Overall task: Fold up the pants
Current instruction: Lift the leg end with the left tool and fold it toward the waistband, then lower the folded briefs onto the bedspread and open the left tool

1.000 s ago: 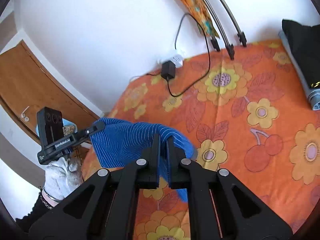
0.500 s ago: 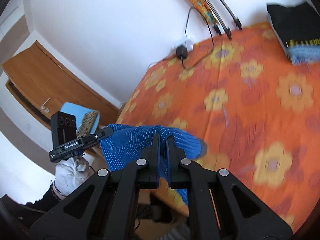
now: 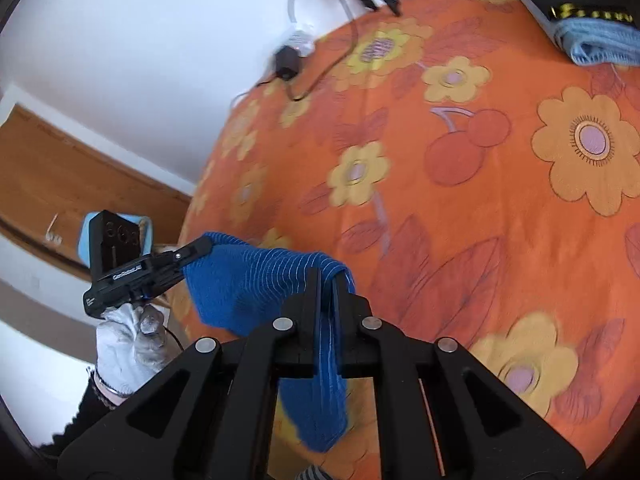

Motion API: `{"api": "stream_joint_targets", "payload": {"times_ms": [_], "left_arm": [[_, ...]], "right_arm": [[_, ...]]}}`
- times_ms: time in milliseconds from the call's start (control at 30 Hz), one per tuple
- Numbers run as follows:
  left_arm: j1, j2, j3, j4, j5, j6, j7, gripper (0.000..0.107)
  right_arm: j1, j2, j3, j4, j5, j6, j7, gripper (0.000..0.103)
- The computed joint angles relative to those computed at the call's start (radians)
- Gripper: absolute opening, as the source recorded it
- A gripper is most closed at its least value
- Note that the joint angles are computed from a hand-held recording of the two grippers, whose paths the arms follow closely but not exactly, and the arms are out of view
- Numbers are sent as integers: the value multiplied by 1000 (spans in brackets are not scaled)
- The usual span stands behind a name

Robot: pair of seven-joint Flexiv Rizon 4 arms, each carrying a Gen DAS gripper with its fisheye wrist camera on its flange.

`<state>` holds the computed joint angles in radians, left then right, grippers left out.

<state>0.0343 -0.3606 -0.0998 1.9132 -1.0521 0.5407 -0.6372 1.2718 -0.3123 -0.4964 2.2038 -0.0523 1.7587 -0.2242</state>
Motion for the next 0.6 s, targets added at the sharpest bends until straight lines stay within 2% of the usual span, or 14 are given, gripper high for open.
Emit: {"api": "stream_joint_targets", "payload": {"times_ms": [67, 133, 233, 367, 467, 533, 600], "left_arm": [[-1, -24, -5, -29, 10, -6, -19, 4], [-10, -33, -13, -39, 8, 30, -2, 4], [-23, -40, -21, -43, 9, 91, 34, 4], [-53, -48, -30, -32, 30, 232, 81, 4], [-49, -43, -40, -23, 33, 265, 99, 4], [-53, -16, -54, 3, -6, 320, 183, 4], [-63, 22, -57, 29, -25, 349, 258, 7]], "right_arm": [[-80, -19, 71, -12, 12, 10, 1, 6], [-144, -35, 133, -22, 26, 30, -3, 6], [-184, -48, 174, -33, 43, 20, -18, 6], [-249, -66, 236, -51, 46, 16, -25, 6], [-289, -75, 282, -60, 50, 33, -32, 6], [-272, -70, 266, -58, 54, 28, -44, 6], [-217, -60, 208, -49, 46, 4, -52, 6]]}}
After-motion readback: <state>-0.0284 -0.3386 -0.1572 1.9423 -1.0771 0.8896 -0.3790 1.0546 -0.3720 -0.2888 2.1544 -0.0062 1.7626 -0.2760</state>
